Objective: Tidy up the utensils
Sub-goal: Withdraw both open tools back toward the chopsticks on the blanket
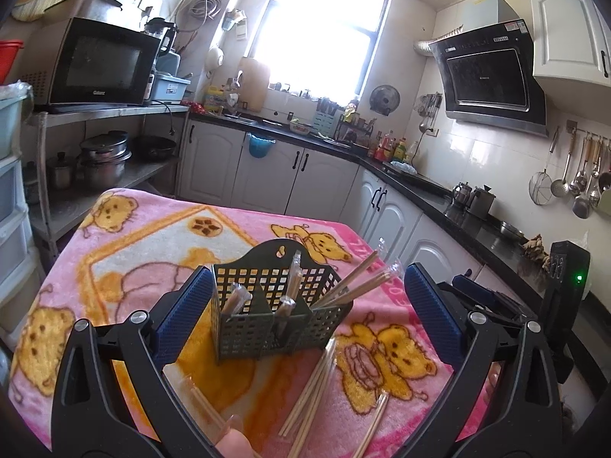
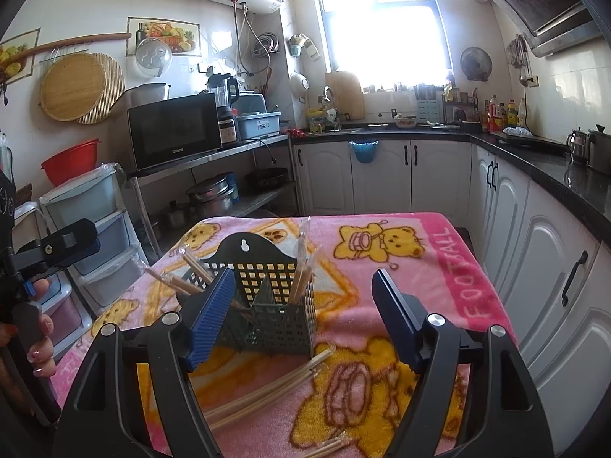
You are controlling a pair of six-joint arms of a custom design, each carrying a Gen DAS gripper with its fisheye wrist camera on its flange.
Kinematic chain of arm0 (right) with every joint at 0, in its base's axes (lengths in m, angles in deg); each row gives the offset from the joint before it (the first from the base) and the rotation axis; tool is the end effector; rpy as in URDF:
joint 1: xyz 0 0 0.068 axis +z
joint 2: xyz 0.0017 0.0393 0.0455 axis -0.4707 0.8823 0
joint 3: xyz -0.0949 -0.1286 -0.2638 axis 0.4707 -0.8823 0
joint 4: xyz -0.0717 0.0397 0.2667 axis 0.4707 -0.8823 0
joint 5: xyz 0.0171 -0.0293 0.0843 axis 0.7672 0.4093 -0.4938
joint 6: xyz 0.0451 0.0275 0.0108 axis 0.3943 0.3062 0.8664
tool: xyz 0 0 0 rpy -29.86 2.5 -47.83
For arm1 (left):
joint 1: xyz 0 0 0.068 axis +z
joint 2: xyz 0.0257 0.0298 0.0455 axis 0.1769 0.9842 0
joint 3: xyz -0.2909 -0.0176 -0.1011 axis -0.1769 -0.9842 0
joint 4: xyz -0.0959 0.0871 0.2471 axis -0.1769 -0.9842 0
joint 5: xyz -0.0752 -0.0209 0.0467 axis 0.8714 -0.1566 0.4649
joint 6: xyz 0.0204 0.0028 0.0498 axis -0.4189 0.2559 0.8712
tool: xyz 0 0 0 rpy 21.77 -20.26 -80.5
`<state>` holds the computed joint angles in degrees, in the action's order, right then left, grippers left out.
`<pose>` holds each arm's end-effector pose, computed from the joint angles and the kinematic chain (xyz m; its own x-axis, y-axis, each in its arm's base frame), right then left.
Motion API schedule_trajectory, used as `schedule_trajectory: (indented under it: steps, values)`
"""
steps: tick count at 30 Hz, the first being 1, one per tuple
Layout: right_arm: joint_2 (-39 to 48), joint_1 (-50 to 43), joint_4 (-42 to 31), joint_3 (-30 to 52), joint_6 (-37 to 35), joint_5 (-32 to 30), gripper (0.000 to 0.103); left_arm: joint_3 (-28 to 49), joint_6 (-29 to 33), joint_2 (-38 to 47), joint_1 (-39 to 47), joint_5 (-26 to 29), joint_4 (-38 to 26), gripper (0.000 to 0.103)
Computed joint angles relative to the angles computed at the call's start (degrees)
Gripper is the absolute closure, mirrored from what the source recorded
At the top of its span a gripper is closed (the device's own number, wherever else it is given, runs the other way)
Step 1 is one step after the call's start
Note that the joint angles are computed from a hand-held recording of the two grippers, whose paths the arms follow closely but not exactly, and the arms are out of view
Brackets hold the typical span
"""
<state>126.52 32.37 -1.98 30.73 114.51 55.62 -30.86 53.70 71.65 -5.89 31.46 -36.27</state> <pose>0.1425 0.1955 0.3453 -0.3877 0.1055 -0.9157 -0.0102 0.9929 0.1187 0.1886 -0.0677 0.3656 -0.4427 -0.0433 -0.8956 0.5127 0.8072 -0.2924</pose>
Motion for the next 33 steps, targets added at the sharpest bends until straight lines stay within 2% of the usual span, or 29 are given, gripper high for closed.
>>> schedule_trajectory:
  steps: [15, 22, 33]
  values:
    - [0.5, 3.6, -2.6, -2.1, 5.2, -0.3, 0.031, -3.8, 1.1, -4.9, -1.6, -1.9, -2.7, 0.010]
    - [0.8, 4.0, -3.4, -3.6, 7.4, -2.2, 0.031, -6.6, 0.8, -7.2, 1.3, -0.3, -4.5, 0.010]
    - [1.8, 3.1, -1.5, -6.4, 8.9, -5.3, 0.031, -11.2, 1.8, -5.1, 3.6, -0.3, -5.1, 0.010]
